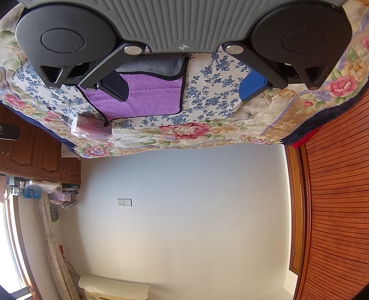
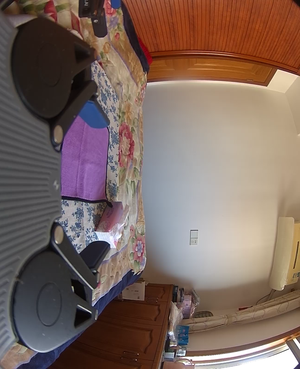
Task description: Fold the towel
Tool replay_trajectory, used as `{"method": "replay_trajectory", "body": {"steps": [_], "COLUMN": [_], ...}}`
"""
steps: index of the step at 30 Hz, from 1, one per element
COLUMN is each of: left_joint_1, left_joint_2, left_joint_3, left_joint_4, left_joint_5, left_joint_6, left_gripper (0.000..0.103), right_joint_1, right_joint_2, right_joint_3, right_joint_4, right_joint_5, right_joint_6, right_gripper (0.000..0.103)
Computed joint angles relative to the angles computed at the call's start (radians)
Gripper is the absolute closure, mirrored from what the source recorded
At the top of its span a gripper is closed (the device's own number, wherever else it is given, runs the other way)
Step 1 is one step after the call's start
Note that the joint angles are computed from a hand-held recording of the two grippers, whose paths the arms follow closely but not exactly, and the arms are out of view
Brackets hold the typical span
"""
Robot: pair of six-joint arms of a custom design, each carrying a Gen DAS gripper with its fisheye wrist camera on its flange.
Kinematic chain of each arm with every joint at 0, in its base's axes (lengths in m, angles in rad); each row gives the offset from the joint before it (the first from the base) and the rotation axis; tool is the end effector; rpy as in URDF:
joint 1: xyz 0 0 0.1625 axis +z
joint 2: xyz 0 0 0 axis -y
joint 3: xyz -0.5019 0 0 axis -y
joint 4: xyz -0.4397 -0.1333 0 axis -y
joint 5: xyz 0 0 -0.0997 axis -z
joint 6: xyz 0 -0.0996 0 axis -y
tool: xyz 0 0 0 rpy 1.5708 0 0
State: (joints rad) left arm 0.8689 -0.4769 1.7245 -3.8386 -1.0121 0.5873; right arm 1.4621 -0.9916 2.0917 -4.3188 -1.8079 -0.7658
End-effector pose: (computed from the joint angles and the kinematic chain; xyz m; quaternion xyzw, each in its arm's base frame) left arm -0.3161 -0.6621 0.0167 0.3964 0.7514 -0.4823 0.2134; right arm 0.0482 -0.5716 0.2975 0.1355 -0.6665 0.6261 0.3813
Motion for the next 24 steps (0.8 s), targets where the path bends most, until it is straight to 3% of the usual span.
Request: {"method": "replay_trajectory", "body": {"steps": [24], "left_joint_1": [0.0], "left_joint_2": [-0.007], "left_joint_3": [0.001], "left_joint_4": [0.003], "left_joint_5": [-0.009], "left_joint_6": [-0.022], "left_gripper": [0.0], "right_joint_1": [0.001], "right_joint_2": [0.0], "right_joint_3": [-0.002], "right_joint_4": [0.006], "right_joint_5": [-0.009], "right_joint_6": [0.004], "right_gripper": [0.0]}}
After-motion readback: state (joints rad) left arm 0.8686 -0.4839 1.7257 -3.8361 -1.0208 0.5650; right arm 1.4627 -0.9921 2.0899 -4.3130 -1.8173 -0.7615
